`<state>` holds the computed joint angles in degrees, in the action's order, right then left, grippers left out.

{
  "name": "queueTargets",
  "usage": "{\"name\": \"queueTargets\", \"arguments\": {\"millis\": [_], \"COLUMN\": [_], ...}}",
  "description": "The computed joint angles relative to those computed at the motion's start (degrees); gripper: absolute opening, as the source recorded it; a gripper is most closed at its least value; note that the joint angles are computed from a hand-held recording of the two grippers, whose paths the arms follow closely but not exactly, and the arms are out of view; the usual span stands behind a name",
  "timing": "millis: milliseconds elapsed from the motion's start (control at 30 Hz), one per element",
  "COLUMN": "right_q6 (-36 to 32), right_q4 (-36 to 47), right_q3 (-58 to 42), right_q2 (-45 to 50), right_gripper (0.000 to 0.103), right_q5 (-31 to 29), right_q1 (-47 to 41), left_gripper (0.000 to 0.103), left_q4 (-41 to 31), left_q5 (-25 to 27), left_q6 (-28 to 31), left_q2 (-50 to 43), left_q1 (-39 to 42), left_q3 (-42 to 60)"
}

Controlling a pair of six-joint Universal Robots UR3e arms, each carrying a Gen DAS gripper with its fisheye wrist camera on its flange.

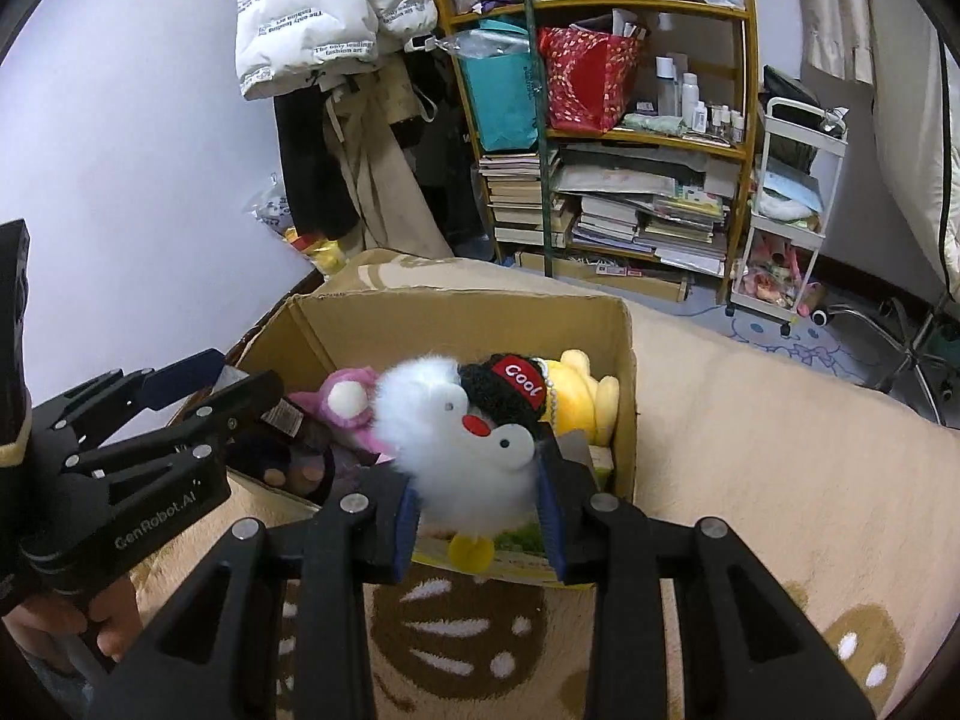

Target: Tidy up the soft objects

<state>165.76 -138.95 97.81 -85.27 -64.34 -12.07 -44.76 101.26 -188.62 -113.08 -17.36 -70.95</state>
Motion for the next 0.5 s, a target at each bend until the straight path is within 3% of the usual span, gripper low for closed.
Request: {"name": "queueTargets", "arguments": {"millis": [133,233,400,467,500], "right_q6": [-0.1,0.3,0.3,0.7,1.0], "right_q4": [-0.2,-0.1,0.4,-0.8,-1.1], "right_q3": [0.5,0.3,0.5,1.3,1.2], "right_q2": [-0.2,0.0,-1.0,-2.2,-2.7], "right_gripper": [0.038,0.039,0.042,0.047,0.056], "right_q5": [0.8,0.9,1.7,2.4,2.1], "right_q1": [-0.3,-0.2,-0.3,-0.6,-0.5], "left_gripper": [0.047,0.061,0.067,0.076,0.078], "left_q4": [-1.0,0.2,-0.9,-1.5,-1.8], "left_q5": [2.4,5.1,4.6,5.7,6.5], "left_q6": [-0.9,-2.9,-3.4,-3.4,-3.4], "left_q2": [-0.6,0.5,2.9,3.5,3.7], "left_q1": [-0.6,-1.2,-0.5,-0.7,-0.8], "left_q3": [1.0,-0.7,-2.6,-2.6,-2.4]}}
